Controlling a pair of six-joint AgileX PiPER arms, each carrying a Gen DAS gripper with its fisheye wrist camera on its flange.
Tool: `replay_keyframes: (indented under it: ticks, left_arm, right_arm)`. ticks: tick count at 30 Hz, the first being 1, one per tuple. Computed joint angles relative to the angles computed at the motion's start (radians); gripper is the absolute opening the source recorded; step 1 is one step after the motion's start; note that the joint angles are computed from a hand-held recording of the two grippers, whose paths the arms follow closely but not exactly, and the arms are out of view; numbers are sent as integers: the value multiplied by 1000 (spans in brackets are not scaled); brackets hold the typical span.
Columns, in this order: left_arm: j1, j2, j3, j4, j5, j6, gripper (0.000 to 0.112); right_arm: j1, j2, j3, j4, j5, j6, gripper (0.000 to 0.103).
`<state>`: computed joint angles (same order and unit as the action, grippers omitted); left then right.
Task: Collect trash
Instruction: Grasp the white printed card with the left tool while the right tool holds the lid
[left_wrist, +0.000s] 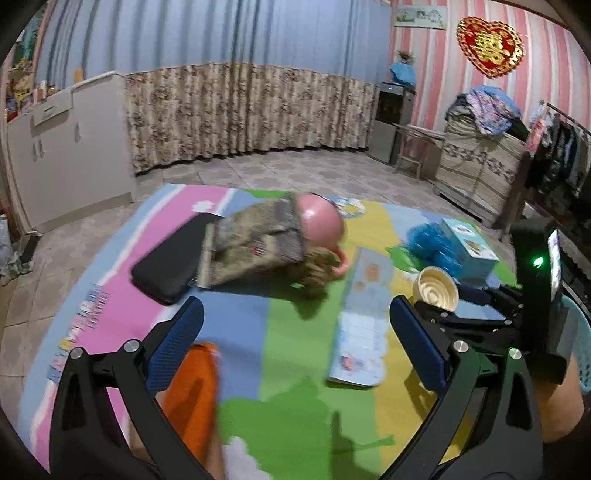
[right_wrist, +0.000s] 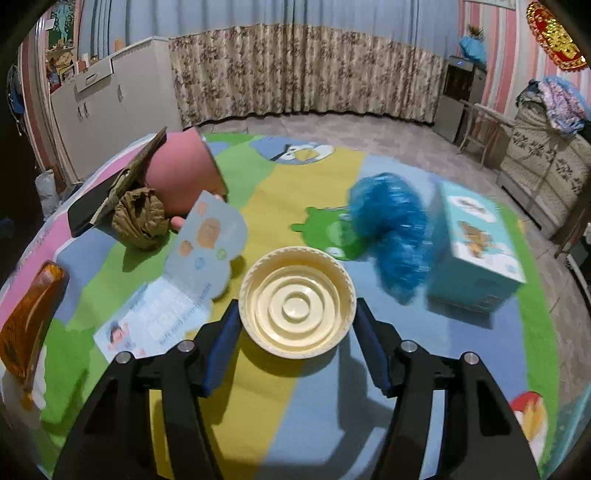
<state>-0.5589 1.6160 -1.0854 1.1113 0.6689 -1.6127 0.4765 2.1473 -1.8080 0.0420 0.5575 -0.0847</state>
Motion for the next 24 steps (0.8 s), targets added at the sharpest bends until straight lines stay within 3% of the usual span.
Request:
replay_keyframes:
  ticks: [3, 5, 10, 14, 19, 24]
  left_arm:
    - [-25, 53, -42, 10, -5, 5, 97]
    - [-19, 103, -98, -55, -12, 79, 97]
    - [-13, 195, -220, -156, -17, 223, 97]
    - [19, 280, -332, -302, -23, 391, 96]
    - [73, 390, -478, -539, 23, 643, 90]
    - [80, 505, -655, -572, 138, 718, 89]
  right_arm:
    - [-28, -102, 149, -19, -60, -9, 61]
    - [-54, -179, 257, -57, -101, 7, 61]
    - [-163, -315, 437, 38, -144, -74, 61]
    - [-233, -331, 458, 162, -147, -158, 61]
    - [-272, -303, 431, 257, -148, -233, 61]
    - [-305, -301, 438, 355, -157, -313, 61]
